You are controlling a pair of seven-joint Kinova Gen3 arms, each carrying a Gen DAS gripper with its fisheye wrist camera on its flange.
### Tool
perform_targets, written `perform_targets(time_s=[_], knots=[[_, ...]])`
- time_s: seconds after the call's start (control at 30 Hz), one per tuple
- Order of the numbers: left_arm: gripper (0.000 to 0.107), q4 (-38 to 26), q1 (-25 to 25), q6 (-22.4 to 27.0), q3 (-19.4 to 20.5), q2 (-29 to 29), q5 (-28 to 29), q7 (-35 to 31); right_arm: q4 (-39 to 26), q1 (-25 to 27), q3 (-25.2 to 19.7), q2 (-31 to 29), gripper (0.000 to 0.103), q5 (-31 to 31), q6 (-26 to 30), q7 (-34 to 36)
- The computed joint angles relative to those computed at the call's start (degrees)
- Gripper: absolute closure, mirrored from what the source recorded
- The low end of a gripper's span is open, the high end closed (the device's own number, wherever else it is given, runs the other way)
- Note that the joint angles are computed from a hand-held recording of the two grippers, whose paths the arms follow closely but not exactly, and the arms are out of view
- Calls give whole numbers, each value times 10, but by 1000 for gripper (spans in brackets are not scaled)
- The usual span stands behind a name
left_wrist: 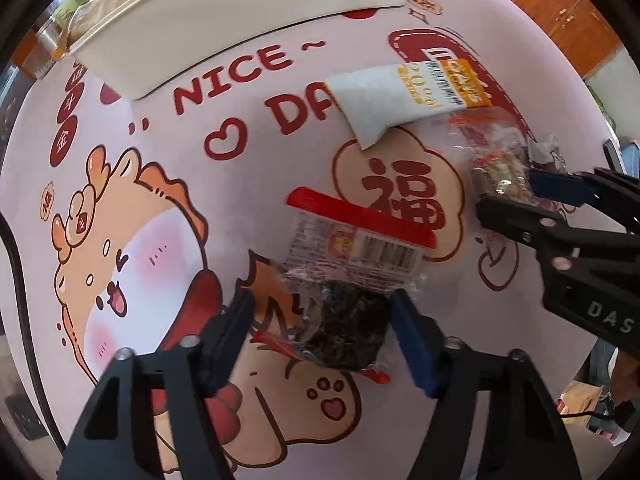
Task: Organize snacks
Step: 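Grasp the red-topped dark snack bag with the left tool while the right tool grasps the nut bag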
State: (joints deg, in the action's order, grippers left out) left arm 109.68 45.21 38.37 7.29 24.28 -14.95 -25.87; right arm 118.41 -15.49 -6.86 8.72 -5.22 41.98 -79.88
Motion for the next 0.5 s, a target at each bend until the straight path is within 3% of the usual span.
perform_targets(time_s=[0.1, 0.13, 0.17, 0.5], knots=[[54, -4, 8, 3, -2, 2, -6, 8, 2, 4, -4, 2, 57, -13, -6, 22], [68, -5, 9, 3, -2, 0, -5, 10, 4, 6, -4, 1, 57, -18, -8, 27], [70, -12, 20, 13, -5, 0, -12, 22, 6, 5, -4, -1, 57, -17, -11, 29], [71, -23, 40, 47, -5, -17, -39, 78, 19, 34, 0, -18, 58, -79, 8, 109]])
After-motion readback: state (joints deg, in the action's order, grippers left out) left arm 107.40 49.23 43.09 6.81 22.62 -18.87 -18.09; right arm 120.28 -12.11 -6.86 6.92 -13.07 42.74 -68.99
